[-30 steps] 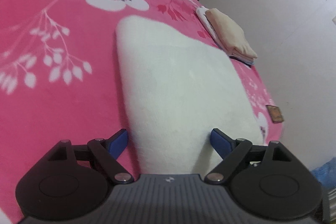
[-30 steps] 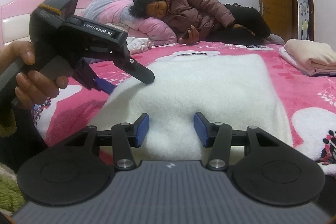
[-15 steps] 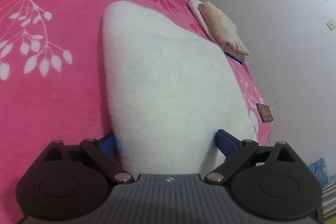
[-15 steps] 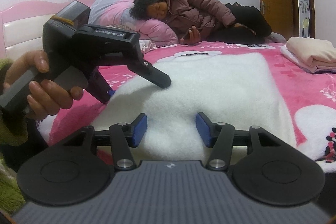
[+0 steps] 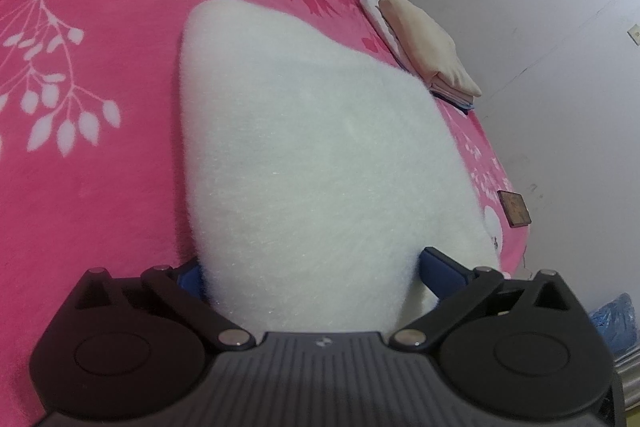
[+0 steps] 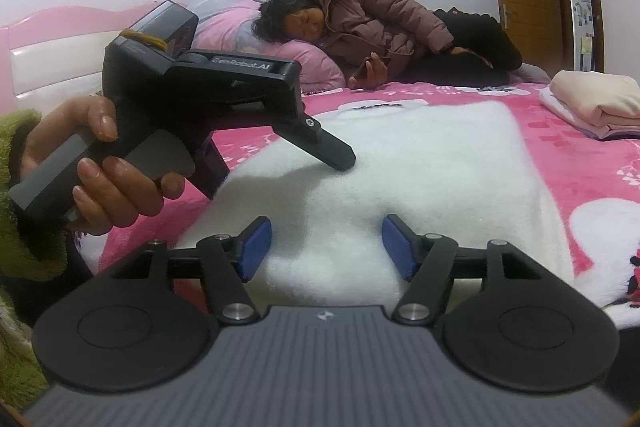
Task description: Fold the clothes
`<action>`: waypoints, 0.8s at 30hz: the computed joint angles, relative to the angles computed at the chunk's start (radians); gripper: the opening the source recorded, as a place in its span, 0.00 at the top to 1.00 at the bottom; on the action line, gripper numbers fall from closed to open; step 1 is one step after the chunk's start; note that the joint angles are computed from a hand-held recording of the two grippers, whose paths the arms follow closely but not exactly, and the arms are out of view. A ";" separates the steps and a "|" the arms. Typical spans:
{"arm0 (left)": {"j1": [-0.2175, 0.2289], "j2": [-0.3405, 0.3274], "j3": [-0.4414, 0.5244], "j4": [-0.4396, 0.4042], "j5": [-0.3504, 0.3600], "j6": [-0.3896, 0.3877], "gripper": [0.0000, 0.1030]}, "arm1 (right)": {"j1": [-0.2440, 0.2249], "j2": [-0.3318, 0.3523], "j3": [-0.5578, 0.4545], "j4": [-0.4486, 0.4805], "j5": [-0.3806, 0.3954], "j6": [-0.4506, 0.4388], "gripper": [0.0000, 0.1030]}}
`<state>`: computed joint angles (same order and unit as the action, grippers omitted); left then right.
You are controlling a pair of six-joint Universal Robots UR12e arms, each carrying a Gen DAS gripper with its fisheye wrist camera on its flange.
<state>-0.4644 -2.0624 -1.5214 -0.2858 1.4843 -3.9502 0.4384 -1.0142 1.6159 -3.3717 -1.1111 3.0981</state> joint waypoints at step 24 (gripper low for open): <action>0.007 0.012 0.013 -0.070 -0.024 0.019 0.02 | -0.077 -0.066 0.081 -0.115 -0.009 0.365 0.36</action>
<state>-0.4571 -2.0501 -1.5079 -0.3562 1.4604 -3.9317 0.3613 -1.0803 1.6968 -3.4865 -1.1203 3.4635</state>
